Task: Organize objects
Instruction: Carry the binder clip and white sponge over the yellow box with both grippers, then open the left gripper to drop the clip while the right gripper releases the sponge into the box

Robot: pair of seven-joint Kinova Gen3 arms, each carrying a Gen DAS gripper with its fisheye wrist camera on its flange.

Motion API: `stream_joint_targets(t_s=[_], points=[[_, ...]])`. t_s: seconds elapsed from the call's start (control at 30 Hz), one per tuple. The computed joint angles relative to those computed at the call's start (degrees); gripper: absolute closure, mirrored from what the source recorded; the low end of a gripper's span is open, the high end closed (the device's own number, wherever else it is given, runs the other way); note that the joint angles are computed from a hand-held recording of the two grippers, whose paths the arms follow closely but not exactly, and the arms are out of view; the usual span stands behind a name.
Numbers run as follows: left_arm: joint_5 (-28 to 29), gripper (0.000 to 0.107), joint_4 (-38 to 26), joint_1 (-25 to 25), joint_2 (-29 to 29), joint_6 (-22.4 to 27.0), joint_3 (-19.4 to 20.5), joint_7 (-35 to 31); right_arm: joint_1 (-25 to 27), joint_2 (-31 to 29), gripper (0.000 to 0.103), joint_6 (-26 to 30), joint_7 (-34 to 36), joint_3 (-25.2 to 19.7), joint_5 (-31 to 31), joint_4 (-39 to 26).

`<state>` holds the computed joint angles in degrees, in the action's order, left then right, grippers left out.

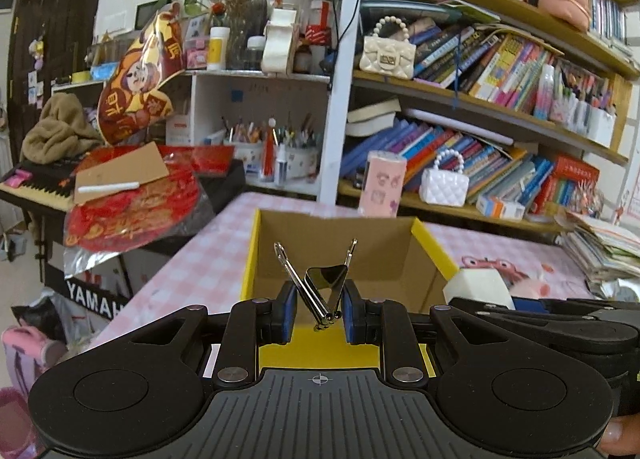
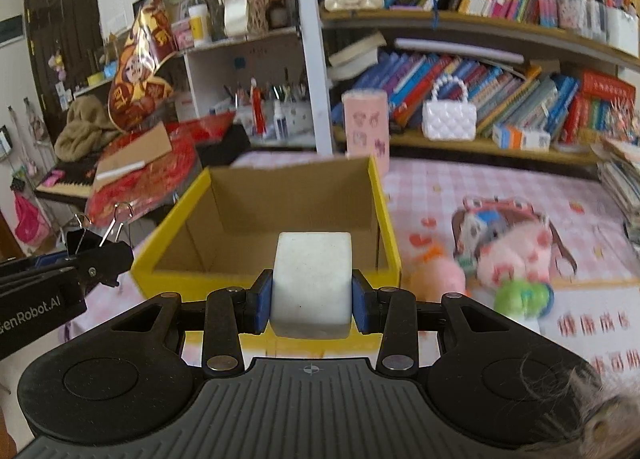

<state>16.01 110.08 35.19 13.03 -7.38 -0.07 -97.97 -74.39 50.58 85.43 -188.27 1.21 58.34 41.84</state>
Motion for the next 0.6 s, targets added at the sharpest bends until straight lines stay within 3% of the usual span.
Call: stream_joint_targets(t_s=[0.17,0.33,0.6], points=[[1.32,0.086,-5.64,3.01,4.10,1.98,-3.80,-0.12,1.86,-0.77,0.067,-4.67,3.18,3.75,-1.45,1.52],[1.20,0.086,-12.00,7.95,8.78,6.30,-10.63,3.07,4.46,-2.34,0.067,-11.63,6.02,6.33,-3.96,5.61],[-3.36,0.086,-21.66,13.31,15.83,15.88,-19.00,11.28,10.98,-2.89,0.067,-20.89,17.55,5.99,-10.13,8.87]])
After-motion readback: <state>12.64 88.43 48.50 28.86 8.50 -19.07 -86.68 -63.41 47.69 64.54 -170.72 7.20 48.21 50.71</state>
